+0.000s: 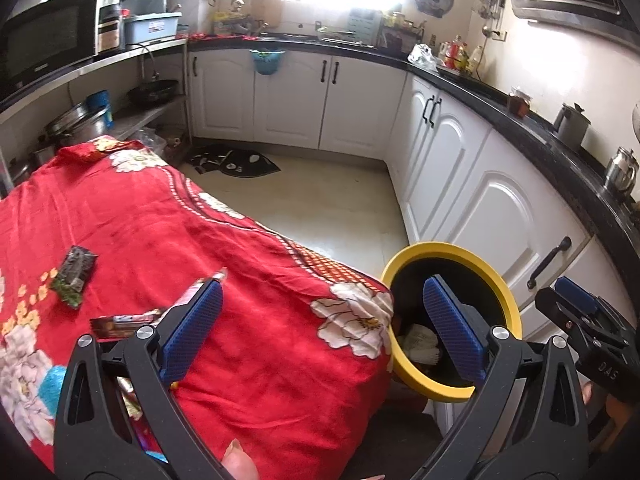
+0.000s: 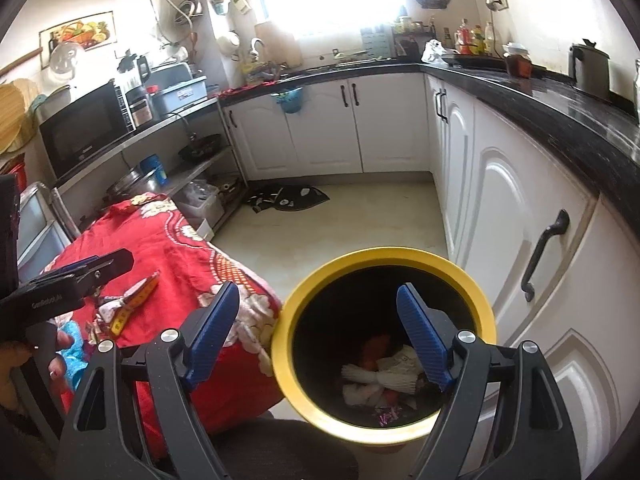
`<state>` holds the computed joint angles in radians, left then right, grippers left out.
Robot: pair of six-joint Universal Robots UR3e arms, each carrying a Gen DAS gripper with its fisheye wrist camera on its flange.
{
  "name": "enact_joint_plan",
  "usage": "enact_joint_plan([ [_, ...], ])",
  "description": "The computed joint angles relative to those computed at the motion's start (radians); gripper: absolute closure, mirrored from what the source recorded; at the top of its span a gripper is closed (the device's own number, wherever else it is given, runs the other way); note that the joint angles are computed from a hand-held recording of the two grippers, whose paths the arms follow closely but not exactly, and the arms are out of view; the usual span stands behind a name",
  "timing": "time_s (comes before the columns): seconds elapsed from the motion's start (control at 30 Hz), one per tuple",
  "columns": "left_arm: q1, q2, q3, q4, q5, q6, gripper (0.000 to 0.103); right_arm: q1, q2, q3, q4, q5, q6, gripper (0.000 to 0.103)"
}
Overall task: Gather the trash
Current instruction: 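Move both tools back from the bin over the remaining trash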
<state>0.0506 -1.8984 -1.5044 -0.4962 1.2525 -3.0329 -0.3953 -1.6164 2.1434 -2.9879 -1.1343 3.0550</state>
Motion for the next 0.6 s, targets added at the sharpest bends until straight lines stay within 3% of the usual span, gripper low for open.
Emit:
enact_joint_plan([
  [0.6, 0.164, 0.144, -0.161, 0.06, -0.056, 0.009, 0.011, 0.171, -0.007, -0.05, 0.007, -0.036, 0.02, 0.025],
])
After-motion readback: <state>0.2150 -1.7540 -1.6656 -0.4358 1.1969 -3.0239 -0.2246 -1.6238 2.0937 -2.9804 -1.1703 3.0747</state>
